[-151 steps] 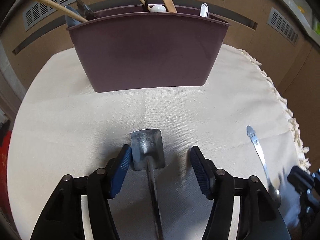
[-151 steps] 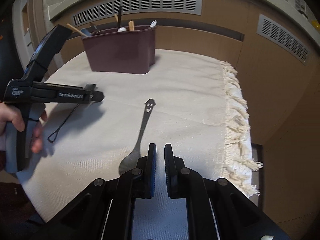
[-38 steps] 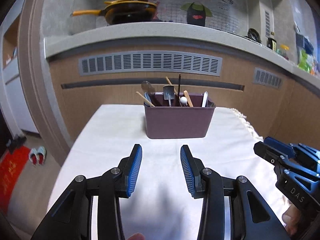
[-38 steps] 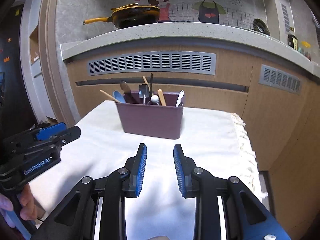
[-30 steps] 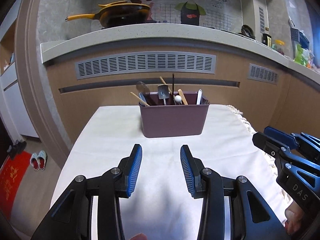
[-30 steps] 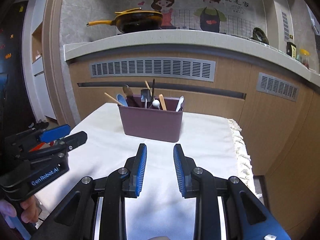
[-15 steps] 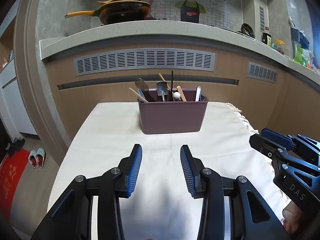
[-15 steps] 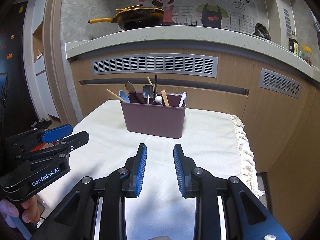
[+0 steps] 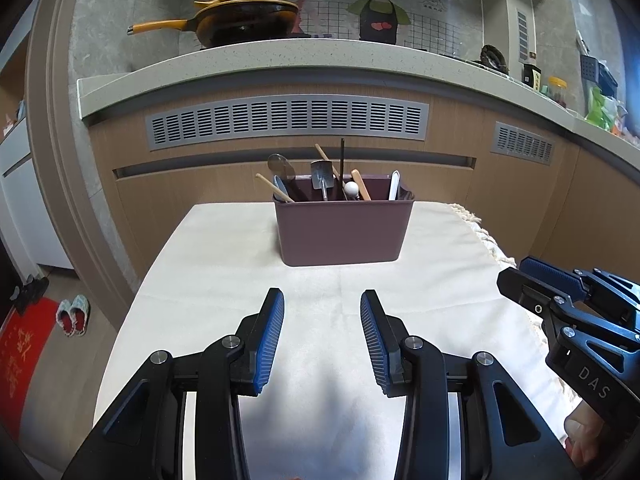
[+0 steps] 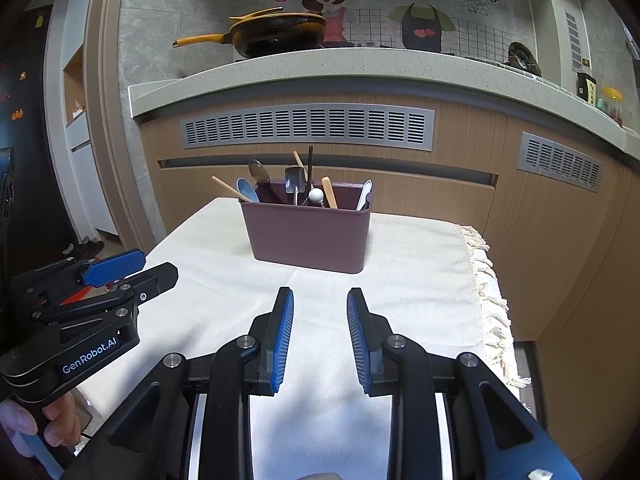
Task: Organize utensils
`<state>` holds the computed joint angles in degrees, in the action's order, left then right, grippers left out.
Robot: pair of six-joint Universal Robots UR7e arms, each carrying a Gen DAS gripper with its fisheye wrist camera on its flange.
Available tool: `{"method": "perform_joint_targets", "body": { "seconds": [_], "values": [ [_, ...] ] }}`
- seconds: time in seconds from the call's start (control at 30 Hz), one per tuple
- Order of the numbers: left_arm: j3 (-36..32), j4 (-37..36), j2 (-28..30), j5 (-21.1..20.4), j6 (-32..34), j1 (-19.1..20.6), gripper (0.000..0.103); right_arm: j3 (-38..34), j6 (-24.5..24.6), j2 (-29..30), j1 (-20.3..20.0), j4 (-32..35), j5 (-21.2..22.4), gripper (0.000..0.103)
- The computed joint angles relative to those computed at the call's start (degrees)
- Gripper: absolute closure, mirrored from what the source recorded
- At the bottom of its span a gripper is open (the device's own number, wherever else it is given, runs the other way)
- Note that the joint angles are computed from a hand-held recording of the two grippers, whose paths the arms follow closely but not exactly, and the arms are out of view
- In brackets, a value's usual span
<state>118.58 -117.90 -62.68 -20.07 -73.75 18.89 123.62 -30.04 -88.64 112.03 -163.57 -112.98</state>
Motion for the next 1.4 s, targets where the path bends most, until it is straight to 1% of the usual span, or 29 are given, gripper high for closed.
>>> {"method": "perform_joint_targets", "body": {
  "seconds": [0.57,0.8,1.4],
  "values": [
    [-0.14,0.08,-0.03,-0.47,0.11,0.16,0.062,-0.26,0.43,-0.09,-0.13,0.86,-0.36,0.077],
    [0.26,-1.92,-0.01,-0.76,1.62,0.25,0.062,-0.3,0.37,-0.11,-0.18,0.87,-0.39,0.077],
    [0.29,-0.2,-0.26,-0.95,-0.35,0.32,0.062,-0.23,1.89,0.13,0.4,0.87,-1.61,0.077]
  ]
}}
